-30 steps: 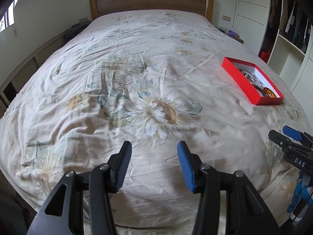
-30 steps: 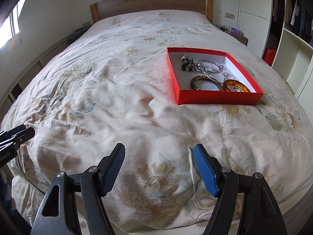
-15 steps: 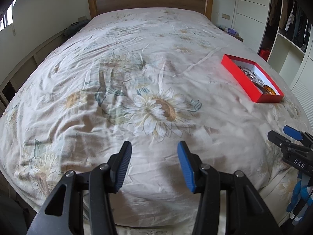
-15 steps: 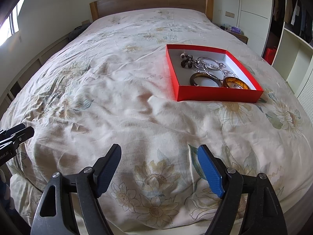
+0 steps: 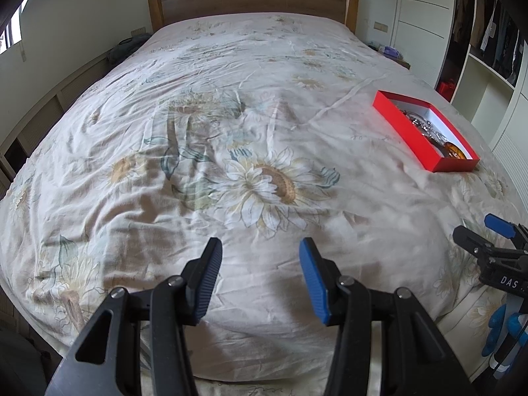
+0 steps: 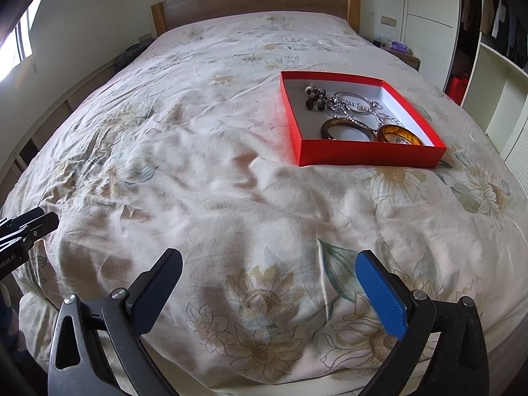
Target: Organize jewelry
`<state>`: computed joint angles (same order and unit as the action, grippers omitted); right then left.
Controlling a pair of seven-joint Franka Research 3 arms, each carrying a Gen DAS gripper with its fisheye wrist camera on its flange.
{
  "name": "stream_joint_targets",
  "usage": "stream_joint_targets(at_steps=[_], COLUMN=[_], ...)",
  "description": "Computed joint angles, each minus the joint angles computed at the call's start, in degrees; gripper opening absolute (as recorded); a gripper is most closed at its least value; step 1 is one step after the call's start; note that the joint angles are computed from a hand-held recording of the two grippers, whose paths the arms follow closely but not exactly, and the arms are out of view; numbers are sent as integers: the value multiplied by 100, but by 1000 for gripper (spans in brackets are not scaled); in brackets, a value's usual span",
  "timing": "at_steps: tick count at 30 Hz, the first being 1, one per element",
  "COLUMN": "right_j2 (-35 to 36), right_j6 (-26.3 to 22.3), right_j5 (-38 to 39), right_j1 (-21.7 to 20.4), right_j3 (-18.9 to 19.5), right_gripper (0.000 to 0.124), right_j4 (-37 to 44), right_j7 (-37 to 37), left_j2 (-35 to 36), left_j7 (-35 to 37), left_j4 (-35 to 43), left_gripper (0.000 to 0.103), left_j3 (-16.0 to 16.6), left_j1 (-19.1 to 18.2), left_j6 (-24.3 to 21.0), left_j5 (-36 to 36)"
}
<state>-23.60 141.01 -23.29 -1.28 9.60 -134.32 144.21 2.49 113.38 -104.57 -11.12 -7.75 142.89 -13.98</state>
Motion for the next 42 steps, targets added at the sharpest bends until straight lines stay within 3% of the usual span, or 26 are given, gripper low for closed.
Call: stream_joint_targets(at_steps=[28, 42], right_j2=[-140, -288], right_j6=[-280, -351], right_j5=[117, 229], right_j1=[-37, -37], right_j3=[-23, -64], right_gripper=[103, 103], right_j4=[-77, -72], right_j7=[-116, -235], left_j2=[-41, -43], left_j7=[-85, -251], left_j4=[-60, 64], left_gripper=[47, 47], left_j3=[11, -1], left_j1=[-17, -35], left_j6=[-20, -443], left_j5=[226, 406])
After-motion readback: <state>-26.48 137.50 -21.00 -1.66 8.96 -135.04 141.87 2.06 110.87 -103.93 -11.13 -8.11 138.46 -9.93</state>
